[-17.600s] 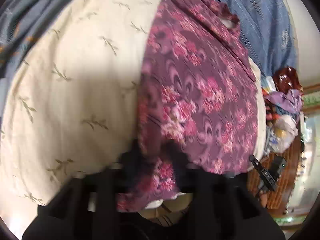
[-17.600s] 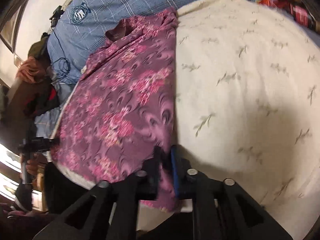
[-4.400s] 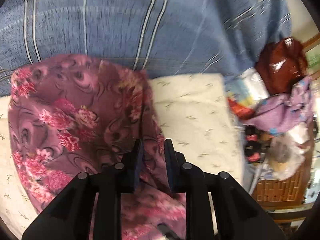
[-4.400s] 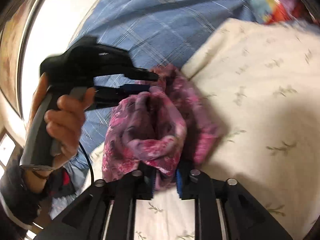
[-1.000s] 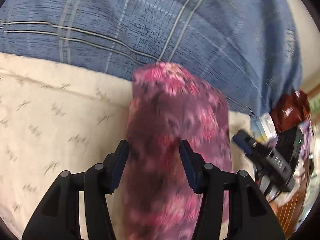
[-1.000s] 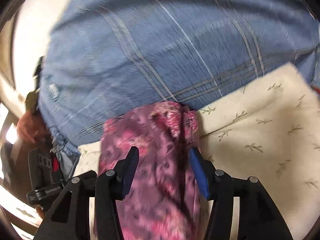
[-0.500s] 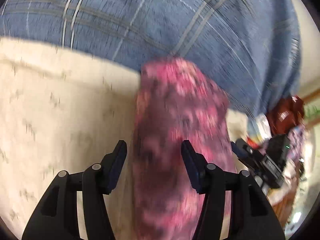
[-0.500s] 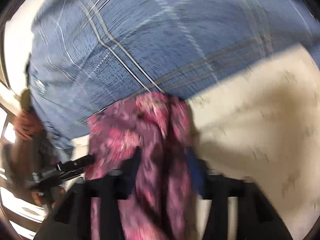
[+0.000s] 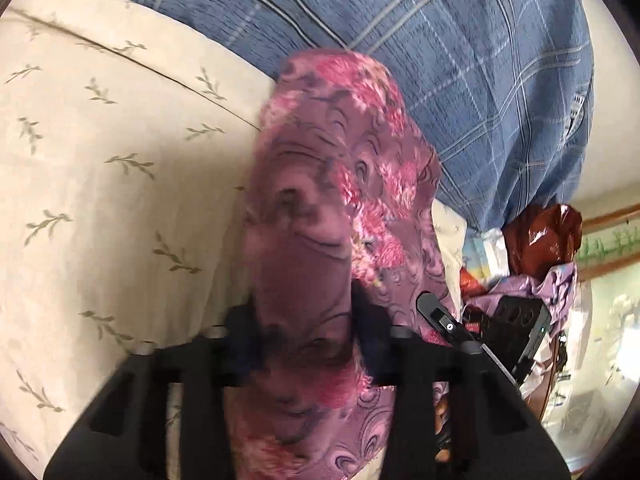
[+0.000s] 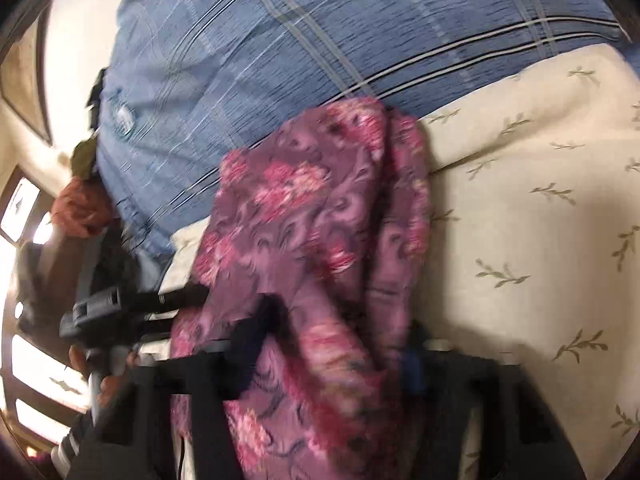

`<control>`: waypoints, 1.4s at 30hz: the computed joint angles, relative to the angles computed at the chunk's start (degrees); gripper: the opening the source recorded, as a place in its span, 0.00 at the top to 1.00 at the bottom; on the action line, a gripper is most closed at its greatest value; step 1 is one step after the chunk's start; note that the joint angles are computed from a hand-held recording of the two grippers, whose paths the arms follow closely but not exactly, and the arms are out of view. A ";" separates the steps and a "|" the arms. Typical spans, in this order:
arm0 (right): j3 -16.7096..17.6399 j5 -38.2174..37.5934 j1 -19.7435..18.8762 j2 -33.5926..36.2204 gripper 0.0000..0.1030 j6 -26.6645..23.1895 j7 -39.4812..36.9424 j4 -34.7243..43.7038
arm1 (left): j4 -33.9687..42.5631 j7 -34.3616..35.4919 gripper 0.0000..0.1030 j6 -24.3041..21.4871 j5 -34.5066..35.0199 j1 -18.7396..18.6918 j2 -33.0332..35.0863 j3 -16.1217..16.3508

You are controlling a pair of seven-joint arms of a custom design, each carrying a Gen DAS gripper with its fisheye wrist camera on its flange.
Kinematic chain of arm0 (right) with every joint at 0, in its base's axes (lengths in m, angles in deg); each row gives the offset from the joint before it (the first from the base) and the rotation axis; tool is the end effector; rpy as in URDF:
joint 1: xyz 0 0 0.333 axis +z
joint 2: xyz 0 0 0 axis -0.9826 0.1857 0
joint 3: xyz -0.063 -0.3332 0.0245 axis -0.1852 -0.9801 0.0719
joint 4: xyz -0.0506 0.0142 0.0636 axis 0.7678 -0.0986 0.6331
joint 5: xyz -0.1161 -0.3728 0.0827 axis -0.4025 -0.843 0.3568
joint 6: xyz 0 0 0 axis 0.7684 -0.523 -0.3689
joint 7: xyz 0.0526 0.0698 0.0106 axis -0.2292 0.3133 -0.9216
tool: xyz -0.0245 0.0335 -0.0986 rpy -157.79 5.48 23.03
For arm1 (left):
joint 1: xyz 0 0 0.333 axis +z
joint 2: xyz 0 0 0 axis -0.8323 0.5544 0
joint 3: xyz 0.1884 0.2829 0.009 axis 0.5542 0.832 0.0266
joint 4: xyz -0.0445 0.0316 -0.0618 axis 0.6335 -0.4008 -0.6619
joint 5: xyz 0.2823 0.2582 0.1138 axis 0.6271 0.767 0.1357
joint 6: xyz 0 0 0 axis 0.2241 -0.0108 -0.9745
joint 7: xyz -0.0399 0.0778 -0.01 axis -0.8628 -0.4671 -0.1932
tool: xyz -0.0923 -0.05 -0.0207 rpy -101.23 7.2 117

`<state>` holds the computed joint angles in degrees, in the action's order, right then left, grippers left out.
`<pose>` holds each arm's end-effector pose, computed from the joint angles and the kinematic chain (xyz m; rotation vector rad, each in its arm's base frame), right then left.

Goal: Fold small clothes

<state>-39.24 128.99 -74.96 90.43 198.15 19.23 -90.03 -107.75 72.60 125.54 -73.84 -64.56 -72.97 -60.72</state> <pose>0.6154 0.0535 0.4990 -1.5898 1.5542 0.1368 0.6252 -0.2869 0.5125 2.1348 -1.5847 1.0168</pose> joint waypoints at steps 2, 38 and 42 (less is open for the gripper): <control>0.21 -1.13 0.58 -1.94 0.75 2.92 -0.24 -1.94 | -0.88 0.41 0.77 0.93 0.83 -0.37 -1.18 0.06; 5.46 -17.08 16.84 -25.20 0.49 24.11 21.01 -26.98 | -41.29 12.29 0.73 2.41 1.06 -9.60 -43.14 16.45; 4.05 -20.76 20.57 -21.92 0.52 28.13 16.67 -21.81 | -35.64 12.51 0.73 7.55 7.36 -11.22 -38.56 15.81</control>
